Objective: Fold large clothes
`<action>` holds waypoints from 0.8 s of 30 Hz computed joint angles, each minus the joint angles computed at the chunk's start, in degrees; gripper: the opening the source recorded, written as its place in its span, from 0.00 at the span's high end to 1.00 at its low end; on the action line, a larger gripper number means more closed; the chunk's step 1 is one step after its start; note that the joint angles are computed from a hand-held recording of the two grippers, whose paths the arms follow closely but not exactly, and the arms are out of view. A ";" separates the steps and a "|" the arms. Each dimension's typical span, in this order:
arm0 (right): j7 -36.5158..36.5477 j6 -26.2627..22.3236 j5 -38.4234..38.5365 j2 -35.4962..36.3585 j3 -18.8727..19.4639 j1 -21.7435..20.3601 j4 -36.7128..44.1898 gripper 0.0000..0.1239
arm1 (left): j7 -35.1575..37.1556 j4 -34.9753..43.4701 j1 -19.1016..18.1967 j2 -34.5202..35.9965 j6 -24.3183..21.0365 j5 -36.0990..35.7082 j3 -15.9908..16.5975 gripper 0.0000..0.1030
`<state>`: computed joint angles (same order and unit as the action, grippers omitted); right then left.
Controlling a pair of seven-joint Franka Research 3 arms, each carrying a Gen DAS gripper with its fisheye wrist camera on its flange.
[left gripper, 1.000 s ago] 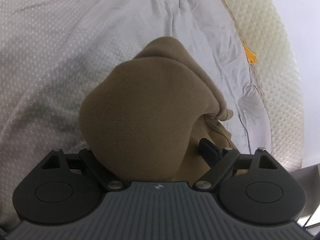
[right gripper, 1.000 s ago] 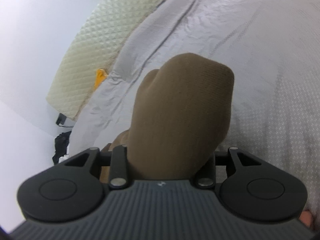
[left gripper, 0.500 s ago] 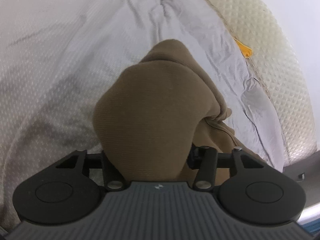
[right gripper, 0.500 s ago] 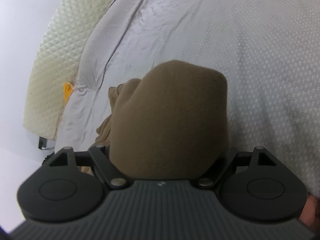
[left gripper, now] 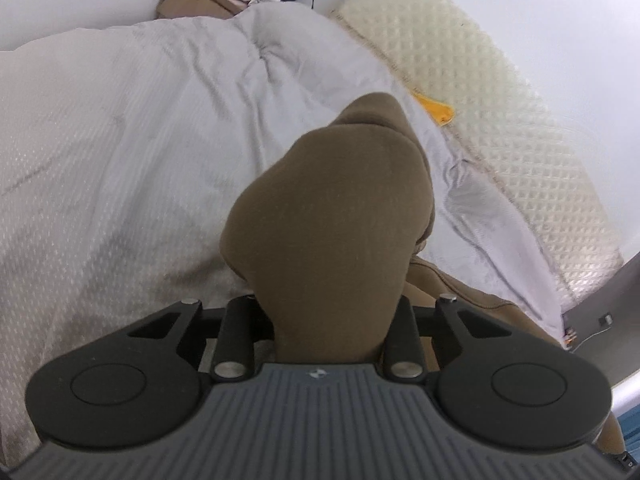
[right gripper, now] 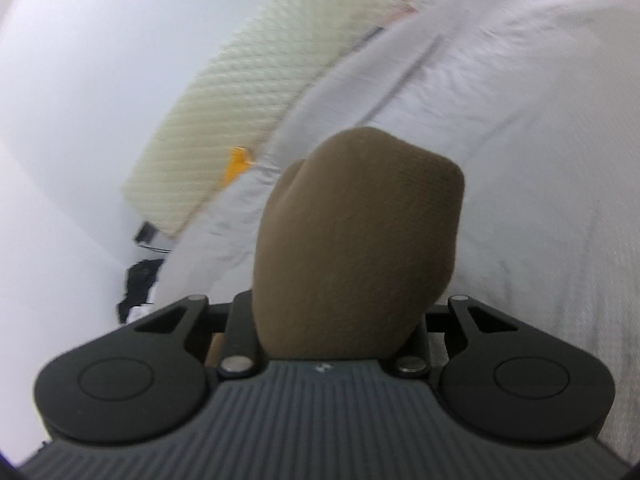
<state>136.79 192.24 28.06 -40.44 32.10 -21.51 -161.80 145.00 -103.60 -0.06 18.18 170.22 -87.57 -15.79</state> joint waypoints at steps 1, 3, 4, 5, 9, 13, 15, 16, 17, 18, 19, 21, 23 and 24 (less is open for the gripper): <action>-0.73 0.97 -0.61 0.45 -1.66 1.21 0.15 0.72 | 0.48 -0.09 0.36 -0.40 -0.70 -0.37 -0.01 0.70; -2.53 2.62 -1.12 0.76 -4.74 3.90 0.18 0.72 | 2.26 -0.42 0.64 -1.48 -1.61 -1.87 0.10 0.71; -3.75 3.08 -1.25 0.89 -5.80 4.74 0.50 0.72 | 3.53 -0.90 0.75 -2.29 -2.17 -3.00 0.29 0.71; -5.02 3.22 -1.26 0.62 -6.94 5.73 0.71 0.72 | 4.07 -1.19 0.56 -3.04 -2.59 -3.46 0.64 0.71; -8.80 2.69 -0.49 -0.28 -10.34 8.05 2.34 0.72 | 2.87 -0.62 -0.78 -4.43 -3.69 -2.42 1.84 0.71; -12.31 3.10 -0.22 -1.03 -11.95 7.91 4.58 0.72 | -1.48 1.27 -1.83 -4.72 -4.96 2.90 2.00 0.71; -14.27 4.37 -0.19 -0.64 -12.85 7.65 5.80 0.72 | -5.08 3.43 -2.13 -3.91 -5.74 7.30 1.60 0.71; -15.37 5.03 -0.10 -0.25 -13.33 7.53 6.44 0.72 | -6.20 4.56 -2.35 -3.49 -5.49 9.11 1.13 0.71; -16.52 5.88 0.04 0.20 -13.90 7.46 7.06 0.72 | -7.68 6.03 -2.79 -2.82 -4.92 11.63 0.68 0.71; -17.50 6.68 0.32 0.65 -14.50 7.47 7.62 0.72 | -9.31 7.50 -3.13 -2.15 -4.37 14.00 0.11 0.71; -18.43 7.40 0.55 1.24 -15.52 7.71 8.30 0.72 | -11.11 9.29 -3.53 -1.24 -4.00 16.41 -0.39 0.71; -20.36 8.32 0.62 2.21 -18.37 8.94 9.48 0.72 | -15.22 12.98 -4.53 0.56 -3.83 21.58 -1.09 0.71; -22.51 9.32 0.05 3.45 -21.90 10.70 10.92 0.72 | -21.11 18.54 -6.54 3.74 -4.25 28.52 -0.81 0.71; -23.59 9.66 -0.45 4.13 -24.10 11.73 11.85 0.72 | -24.30 21.80 -7.96 5.66 -4.49 32.28 -0.31 0.71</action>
<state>113.20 201.90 27.61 -36.32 8.01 -9.79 -149.95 120.70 -81.80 -8.02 23.84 165.73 -55.29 -16.10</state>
